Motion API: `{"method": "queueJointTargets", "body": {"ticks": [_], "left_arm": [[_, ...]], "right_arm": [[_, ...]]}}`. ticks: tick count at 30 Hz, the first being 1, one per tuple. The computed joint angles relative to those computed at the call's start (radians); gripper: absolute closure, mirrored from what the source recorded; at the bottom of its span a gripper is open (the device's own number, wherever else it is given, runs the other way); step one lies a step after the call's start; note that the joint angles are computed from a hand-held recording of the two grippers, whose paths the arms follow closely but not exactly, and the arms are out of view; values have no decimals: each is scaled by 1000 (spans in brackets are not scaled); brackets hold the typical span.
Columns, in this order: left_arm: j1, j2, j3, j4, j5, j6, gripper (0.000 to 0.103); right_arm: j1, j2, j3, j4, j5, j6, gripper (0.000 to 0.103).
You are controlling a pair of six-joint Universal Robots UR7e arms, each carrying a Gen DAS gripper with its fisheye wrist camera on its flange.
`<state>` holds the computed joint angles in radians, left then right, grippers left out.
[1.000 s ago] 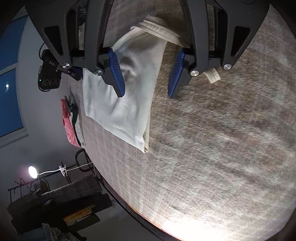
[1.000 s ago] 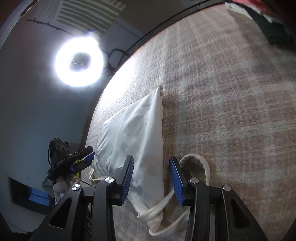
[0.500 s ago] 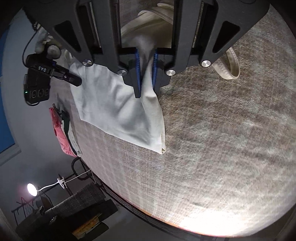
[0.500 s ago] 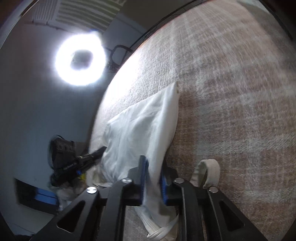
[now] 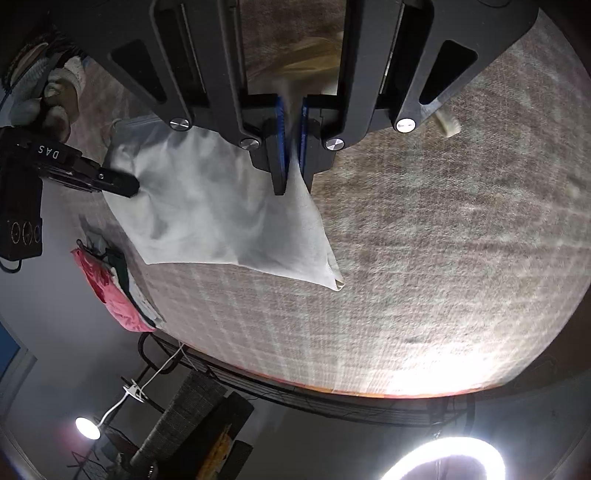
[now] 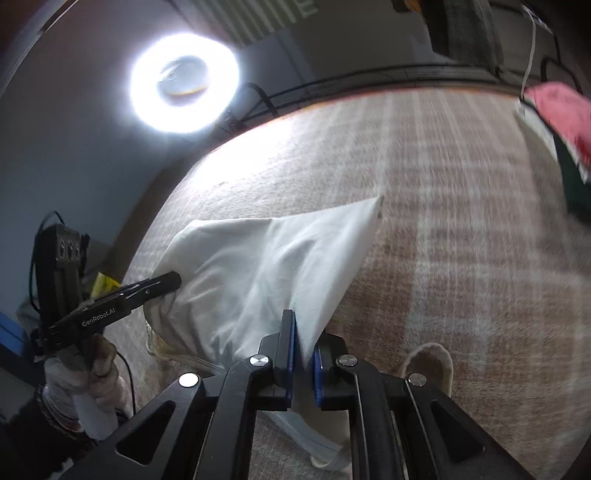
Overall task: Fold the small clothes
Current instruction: 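Lift the folded camisole with both grippers and carry it onto the pink clothes stack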
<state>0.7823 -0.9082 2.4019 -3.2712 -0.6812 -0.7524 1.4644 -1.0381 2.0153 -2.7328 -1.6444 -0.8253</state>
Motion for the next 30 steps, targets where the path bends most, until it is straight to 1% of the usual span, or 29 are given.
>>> {"method": "queueJointTargets", "body": {"ticks": [2,5,7,12,16,22,27,30], "left_arm": [[-27,-5,4,12,9,-7,99],[-73,-1,-6,44,47,6,100],[-97,7,-16,51,60,12,100],[-128,42,-57,13,55,53,100],[-131,84,-126,3,47,109,100],[-108,160,-245,-34,12,207,100],[-81,246,-392,-41,-28,303,100],[-64,311,-505,-39,-49,375,100]], "right_arm": [[18,-17,17,-19,-12,-17,98],[37,-45,35,-33,-31,-52,98],[45,-57,38,-42,-41,-53,98],[42,-99,34,-25,-32,-60,98],[33,-140,23,-12,-22,-87,98],[11,-179,-18,-8,-15,-120,98],[-17,-189,-78,8,-16,-139,98],[-32,-190,-117,20,-16,-145,98]]}}
